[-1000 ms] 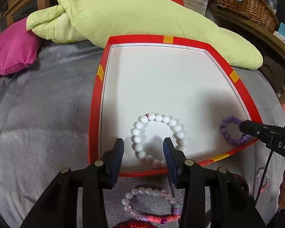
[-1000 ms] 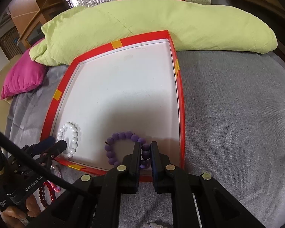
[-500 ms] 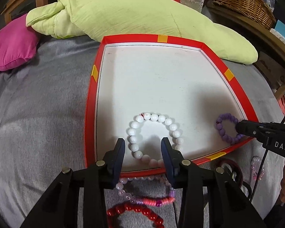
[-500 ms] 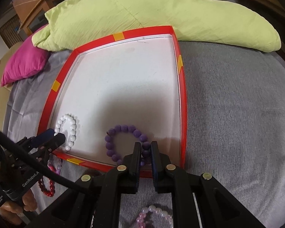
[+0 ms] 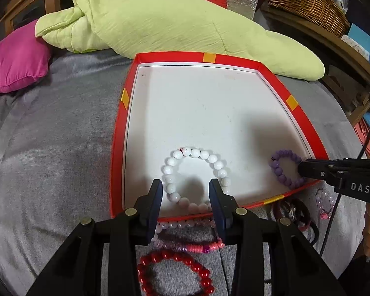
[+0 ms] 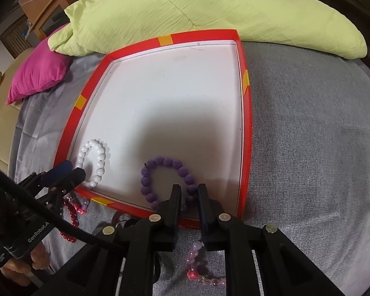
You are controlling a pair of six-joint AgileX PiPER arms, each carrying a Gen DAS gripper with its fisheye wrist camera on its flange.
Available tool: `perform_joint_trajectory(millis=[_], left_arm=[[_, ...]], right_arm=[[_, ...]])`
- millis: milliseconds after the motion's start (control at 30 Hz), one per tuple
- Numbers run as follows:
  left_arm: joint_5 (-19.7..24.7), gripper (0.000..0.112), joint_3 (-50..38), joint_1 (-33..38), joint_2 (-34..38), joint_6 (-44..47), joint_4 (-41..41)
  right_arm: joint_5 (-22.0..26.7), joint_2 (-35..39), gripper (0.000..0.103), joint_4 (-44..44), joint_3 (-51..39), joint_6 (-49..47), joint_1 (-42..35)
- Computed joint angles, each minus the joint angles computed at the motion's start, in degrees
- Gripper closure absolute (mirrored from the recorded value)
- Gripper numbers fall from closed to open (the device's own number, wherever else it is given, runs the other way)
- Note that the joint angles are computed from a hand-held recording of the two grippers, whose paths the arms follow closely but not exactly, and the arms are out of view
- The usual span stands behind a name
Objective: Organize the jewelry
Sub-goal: 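Open the left gripper releasing the white bracelet while the right gripper releases the purple bracelet, then grasp the pink-and-white bead bracelet with the left gripper while the right gripper grasps the pale pink bracelet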
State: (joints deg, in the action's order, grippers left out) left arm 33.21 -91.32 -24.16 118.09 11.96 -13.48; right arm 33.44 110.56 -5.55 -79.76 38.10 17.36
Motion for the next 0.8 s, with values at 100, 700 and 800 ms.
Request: perform_joint_trajectory(millis=[100,700,800], left_arm=[[0.3,0.073,-1.9,-0.4,1.8,-2.3,1.8],[-4.0,0.069,6.9,8.3,-7.9,7.5,-11.9],[-4.7,0.069,10.4,9.3,-9.3,8.4,-11.7]], right_arm=[[-1.9,0.1,0.083,-1.7,0.2,2.2,0.1],[-19.2,-11.1,0.067,12.2,17.4,-6.3,-4.1],[-19.4,-14.0,0.067,7.7,21.4,-1.4,-4.3]])
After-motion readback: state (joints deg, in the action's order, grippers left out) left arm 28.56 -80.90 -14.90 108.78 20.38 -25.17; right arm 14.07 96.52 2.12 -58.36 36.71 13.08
